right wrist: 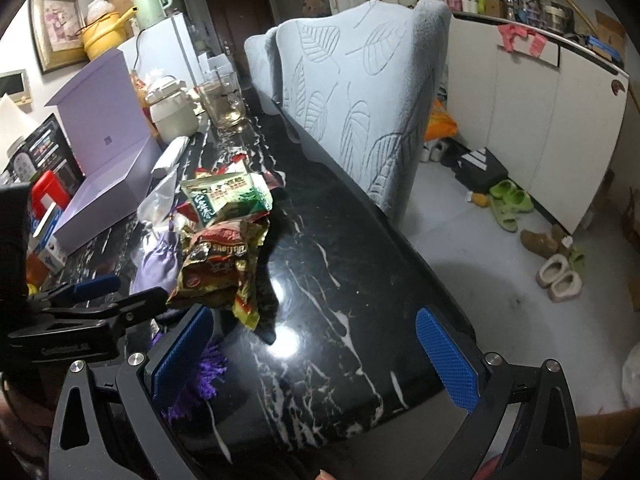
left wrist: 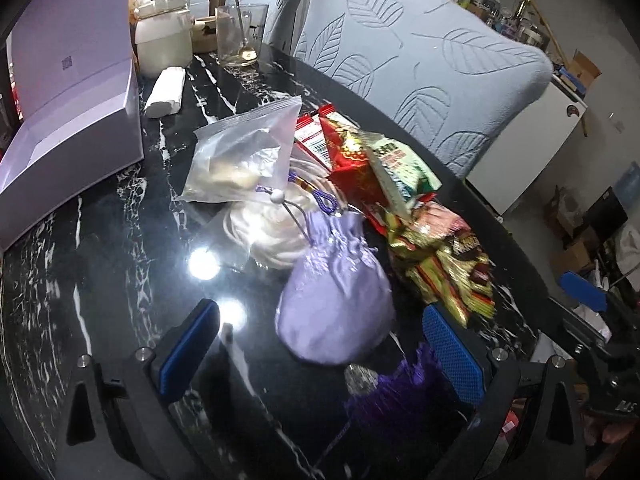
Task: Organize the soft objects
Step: 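Reach the left tool to the lavender pouch while the right tool reaches the red-gold snack packet, then close the left tool on the lavender pouch while the right tool grasps the red-gold snack packet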
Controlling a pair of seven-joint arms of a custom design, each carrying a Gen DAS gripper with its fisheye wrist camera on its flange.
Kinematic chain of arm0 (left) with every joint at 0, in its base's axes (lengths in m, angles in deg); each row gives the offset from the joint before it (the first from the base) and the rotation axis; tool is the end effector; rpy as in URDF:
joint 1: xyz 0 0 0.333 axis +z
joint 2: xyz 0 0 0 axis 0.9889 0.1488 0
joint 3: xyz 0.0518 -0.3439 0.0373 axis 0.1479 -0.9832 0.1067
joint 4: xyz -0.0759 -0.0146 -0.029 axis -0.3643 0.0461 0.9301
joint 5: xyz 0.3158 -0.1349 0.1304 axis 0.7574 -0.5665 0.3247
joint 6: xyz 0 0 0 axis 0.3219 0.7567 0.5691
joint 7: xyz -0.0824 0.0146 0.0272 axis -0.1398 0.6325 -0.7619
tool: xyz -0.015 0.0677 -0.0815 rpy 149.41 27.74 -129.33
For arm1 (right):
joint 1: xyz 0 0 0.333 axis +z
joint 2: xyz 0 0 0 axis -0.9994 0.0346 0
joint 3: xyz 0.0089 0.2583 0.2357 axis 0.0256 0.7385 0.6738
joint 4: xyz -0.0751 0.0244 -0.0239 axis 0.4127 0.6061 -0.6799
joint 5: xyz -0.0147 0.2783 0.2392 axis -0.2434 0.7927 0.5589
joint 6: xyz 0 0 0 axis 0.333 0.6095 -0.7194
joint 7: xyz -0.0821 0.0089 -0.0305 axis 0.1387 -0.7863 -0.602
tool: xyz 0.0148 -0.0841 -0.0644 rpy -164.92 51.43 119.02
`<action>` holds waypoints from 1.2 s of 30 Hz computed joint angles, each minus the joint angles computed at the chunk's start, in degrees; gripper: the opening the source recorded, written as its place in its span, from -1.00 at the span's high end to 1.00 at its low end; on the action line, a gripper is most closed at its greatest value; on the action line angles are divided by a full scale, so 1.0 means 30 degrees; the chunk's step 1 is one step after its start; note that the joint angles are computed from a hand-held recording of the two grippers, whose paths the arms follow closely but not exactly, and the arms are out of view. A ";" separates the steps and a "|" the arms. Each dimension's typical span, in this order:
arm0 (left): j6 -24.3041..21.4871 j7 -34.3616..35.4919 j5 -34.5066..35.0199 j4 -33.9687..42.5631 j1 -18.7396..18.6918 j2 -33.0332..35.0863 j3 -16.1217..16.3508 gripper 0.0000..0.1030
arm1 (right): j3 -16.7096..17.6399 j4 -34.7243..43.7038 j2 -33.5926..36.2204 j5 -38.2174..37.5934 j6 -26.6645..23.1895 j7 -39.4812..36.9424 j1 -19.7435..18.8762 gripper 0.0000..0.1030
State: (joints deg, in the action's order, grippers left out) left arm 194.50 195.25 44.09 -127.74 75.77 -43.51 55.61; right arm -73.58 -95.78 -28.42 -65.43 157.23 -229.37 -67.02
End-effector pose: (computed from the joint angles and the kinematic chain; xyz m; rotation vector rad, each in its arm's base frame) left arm 0.7344 -0.1988 0.3741 -1.4365 2.5019 -0.8744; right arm 0.5931 0.2073 0.3915 -1.3768 2.0997 -0.6577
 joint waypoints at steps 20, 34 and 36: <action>-0.0893 0.0629 -0.0361 -0.0434 0.0607 -0.0280 -0.0511 -0.01 | -0.0258 0.1007 0.0950 0.2949 0.1715 -0.3803 -0.0285 -1.00; 0.1679 0.3070 -0.2649 -0.3163 0.1959 -0.2025 -0.0986 0.02 | 0.0412 0.3762 0.3399 0.7104 0.2209 -0.9252 -0.0291 -1.00; 0.2271 0.3349 -0.2780 -0.3203 0.1972 -0.1985 -0.0906 0.02 | 0.0571 0.4139 0.3757 0.7952 0.2076 -1.0103 -0.0339 -1.00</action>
State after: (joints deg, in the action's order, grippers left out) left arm 201.31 205.29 35.76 -137.35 81.69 -49.46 52.90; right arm -71.86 -83.36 -17.15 -41.57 163.46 -259.68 -68.03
